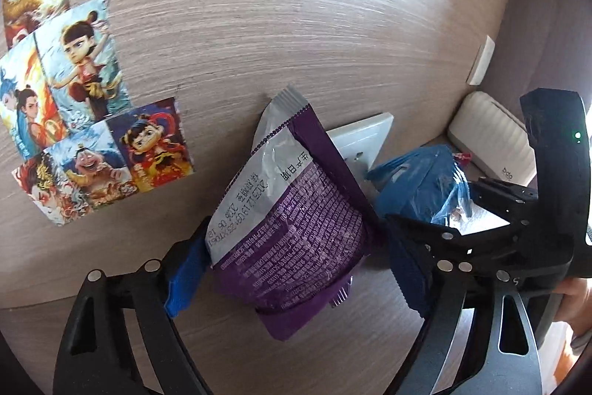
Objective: Collect trash
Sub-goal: 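Grasp the purple chip bag with the left tool while the right tool grasps the blue chip bag, then carry both chip bags to the bin and open both tools over it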
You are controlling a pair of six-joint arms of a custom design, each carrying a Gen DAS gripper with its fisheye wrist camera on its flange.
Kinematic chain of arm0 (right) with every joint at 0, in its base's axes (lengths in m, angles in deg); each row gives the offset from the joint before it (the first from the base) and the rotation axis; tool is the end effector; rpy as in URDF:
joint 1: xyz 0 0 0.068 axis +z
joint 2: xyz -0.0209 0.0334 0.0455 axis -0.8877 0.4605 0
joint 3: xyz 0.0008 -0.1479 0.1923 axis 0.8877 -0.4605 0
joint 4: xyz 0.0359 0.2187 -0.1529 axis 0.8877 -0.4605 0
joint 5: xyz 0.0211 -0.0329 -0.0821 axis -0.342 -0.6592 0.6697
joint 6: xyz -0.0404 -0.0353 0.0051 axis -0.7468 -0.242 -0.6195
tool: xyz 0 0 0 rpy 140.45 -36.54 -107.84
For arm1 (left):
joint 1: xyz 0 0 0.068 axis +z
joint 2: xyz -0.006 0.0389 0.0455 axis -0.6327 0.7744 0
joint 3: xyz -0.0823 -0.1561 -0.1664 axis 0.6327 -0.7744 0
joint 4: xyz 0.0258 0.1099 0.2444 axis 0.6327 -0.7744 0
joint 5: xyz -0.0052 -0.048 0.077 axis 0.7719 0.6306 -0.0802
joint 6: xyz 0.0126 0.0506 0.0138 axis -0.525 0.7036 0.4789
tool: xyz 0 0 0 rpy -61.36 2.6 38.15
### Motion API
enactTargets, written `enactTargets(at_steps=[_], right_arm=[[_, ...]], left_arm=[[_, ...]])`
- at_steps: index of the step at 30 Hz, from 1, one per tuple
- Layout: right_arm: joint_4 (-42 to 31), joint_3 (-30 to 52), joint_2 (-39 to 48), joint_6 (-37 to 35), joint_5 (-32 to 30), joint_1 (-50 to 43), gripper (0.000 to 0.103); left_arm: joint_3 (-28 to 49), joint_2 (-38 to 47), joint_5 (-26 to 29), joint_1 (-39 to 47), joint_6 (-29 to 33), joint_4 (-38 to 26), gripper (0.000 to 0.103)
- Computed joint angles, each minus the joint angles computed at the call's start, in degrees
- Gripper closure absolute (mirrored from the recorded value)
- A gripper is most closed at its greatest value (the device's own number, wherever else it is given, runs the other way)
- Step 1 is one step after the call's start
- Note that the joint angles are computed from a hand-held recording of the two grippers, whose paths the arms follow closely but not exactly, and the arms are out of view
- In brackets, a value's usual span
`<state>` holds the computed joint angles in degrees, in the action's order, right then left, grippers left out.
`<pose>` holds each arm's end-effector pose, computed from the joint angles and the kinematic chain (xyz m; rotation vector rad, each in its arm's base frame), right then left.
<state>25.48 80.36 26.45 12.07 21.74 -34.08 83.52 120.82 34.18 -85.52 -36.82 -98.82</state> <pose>0.2620 0.1506 0.3376 -0.6463 2.4437 0.4805 0.1821 -0.1669 0.3966 -0.0544 2.3353 -0.1506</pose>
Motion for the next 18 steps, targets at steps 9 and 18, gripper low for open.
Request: enactTargets(at_steps=[9, 18], right_arm=[[-1.8, -2.7, -8.1, 2.5, 0.2, 1.0, 0.024], [-8.3, -6.8, -22.1, 5.7, 5.3, 3.9, 0.024]], left_arm=[[3.9, -1.0, -4.5, -6.1, -2.4, -4.5, 0.021], [14.3, 1.4, -14.8, -20.7, -10.9, -17.6, 0.021]])
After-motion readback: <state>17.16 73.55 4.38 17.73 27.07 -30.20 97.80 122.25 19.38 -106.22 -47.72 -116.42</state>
